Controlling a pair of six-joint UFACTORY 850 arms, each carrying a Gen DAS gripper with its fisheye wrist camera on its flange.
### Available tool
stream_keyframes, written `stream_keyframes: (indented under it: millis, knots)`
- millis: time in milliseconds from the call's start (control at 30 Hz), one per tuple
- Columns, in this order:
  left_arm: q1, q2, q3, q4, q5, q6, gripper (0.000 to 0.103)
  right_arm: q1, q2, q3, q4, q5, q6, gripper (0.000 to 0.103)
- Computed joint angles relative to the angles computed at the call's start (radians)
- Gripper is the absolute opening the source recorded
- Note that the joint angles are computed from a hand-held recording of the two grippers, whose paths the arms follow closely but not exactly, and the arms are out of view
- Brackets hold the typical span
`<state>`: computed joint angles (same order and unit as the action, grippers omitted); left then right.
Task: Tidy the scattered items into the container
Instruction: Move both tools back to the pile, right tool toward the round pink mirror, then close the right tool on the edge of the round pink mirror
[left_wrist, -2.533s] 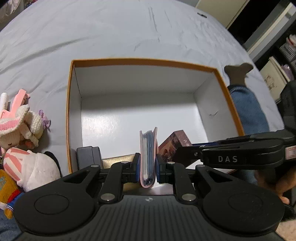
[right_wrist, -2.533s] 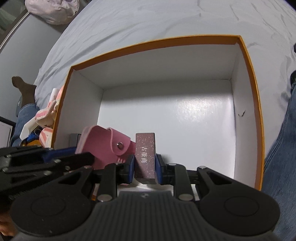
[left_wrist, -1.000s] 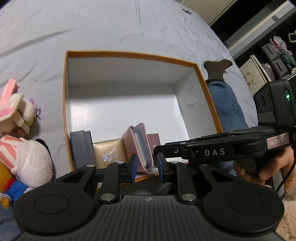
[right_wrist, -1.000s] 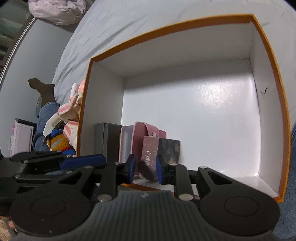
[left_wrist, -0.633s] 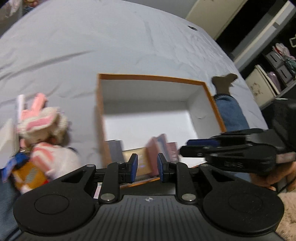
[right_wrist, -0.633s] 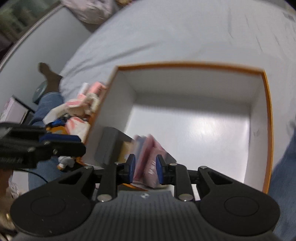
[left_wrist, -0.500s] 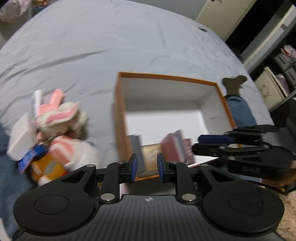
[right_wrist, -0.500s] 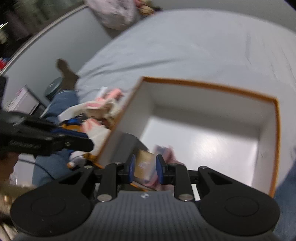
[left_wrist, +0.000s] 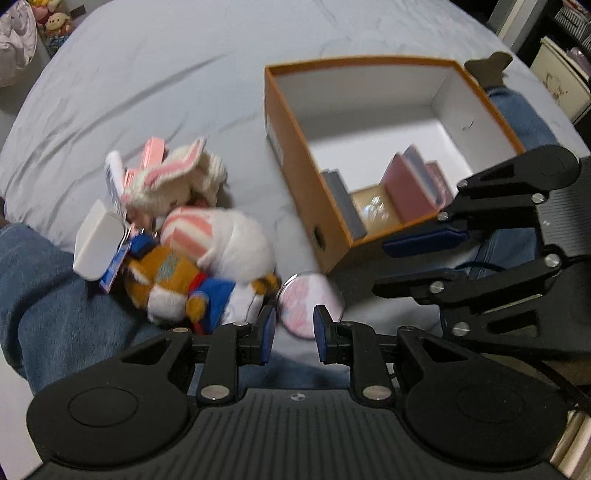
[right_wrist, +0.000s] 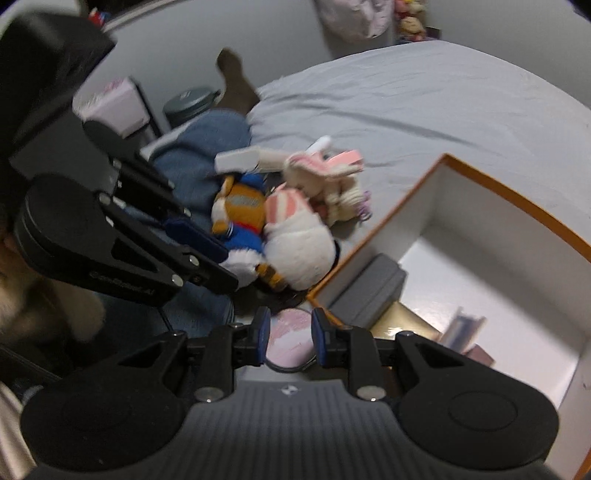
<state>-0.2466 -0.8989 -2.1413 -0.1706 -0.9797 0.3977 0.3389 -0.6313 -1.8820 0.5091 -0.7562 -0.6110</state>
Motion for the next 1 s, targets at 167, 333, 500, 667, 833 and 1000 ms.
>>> stream_keyframes:
  millis: [167, 333, 500, 667, 833, 1000]
  knots:
    - [0.007, 0.009, 0.038, 0.028, 0.027, -0.01, 0.025, 0.045, -0.008, 0.027, -0.102, 0.074, -0.018, 0.027]
    - [0.012, 0.018, 0.085, 0.072, 0.064, 0.006, 0.025, 0.069, -0.008, 0.086, -0.132, 0.155, -0.123, 0.037]
    - [0.022, 0.01, 0.095, 0.079, 0.048, -0.009, 0.025, 0.075, -0.055, 0.062, -0.118, 0.109, -0.176, 0.042]
    - [0.028, 0.012, 0.107, 0.07, 0.046, -0.002, 0.025, 0.075, -0.108, 0.008, -0.133, 0.052, -0.175, 0.046]
    - [0.03, 0.014, 0.11, 0.06, 0.048, -0.001, 0.025, 0.098, -0.133, -0.002, -0.238, 0.067, -0.145, 0.046]
    - [0.032, 0.014, 0.11, 0.055, 0.049, -0.002, 0.025, 0.113, -0.127, 0.021, -0.307, 0.128, -0.153, 0.047]
